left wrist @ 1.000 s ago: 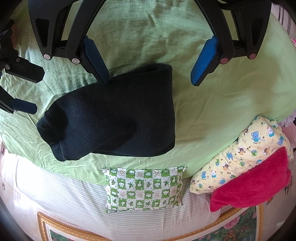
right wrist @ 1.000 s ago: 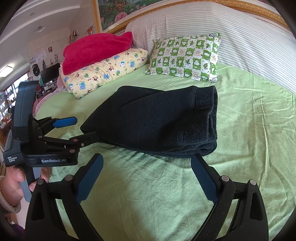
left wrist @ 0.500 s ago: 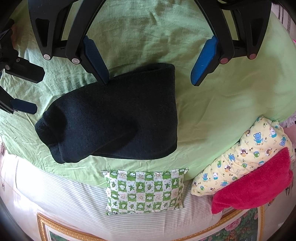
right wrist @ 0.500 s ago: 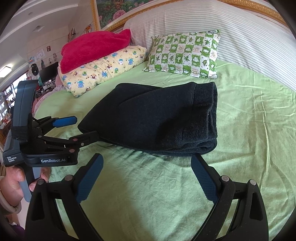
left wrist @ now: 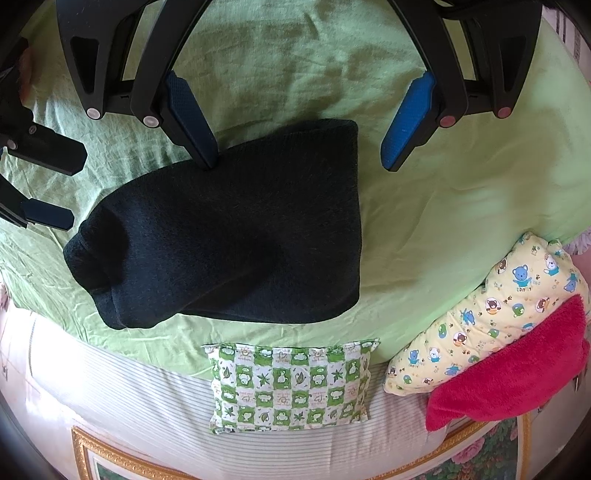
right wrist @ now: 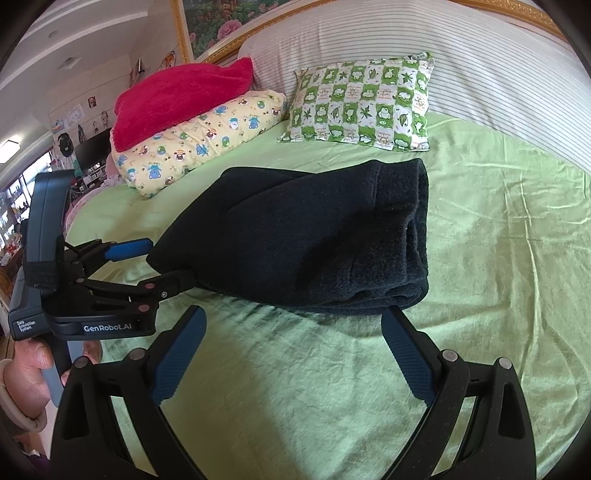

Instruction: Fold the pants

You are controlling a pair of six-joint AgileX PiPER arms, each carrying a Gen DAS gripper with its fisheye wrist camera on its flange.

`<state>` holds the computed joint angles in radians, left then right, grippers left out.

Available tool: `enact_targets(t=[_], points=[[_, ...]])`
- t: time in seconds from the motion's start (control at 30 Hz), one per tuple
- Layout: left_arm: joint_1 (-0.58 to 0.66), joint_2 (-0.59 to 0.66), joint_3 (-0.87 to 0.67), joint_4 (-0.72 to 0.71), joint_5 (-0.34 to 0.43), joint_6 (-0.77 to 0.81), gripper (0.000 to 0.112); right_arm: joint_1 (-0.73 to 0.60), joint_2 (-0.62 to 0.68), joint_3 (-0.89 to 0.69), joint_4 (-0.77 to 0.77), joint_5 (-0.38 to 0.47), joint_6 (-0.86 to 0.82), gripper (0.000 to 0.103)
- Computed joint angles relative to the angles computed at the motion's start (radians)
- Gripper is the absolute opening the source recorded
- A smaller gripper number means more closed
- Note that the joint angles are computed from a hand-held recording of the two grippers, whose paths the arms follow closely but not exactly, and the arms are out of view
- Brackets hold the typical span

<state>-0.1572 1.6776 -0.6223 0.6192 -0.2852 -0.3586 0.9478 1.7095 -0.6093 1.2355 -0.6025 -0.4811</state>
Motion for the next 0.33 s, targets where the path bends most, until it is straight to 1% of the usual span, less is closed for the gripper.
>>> enact_targets(t=[0.2, 0.33], points=[[0.003, 0.004, -0.003, 0.029, -0.003, -0.026, 0.091, -0.007, 0.001, -0.004, 0.001, 0.007, -0.004, 0.096], [-0.005, 0.002, -0.010, 0.037, 0.017, -0.038, 0.091, -0.008, 0.000, -0.002, -0.002, 0.006, 0.000, 0.096]])
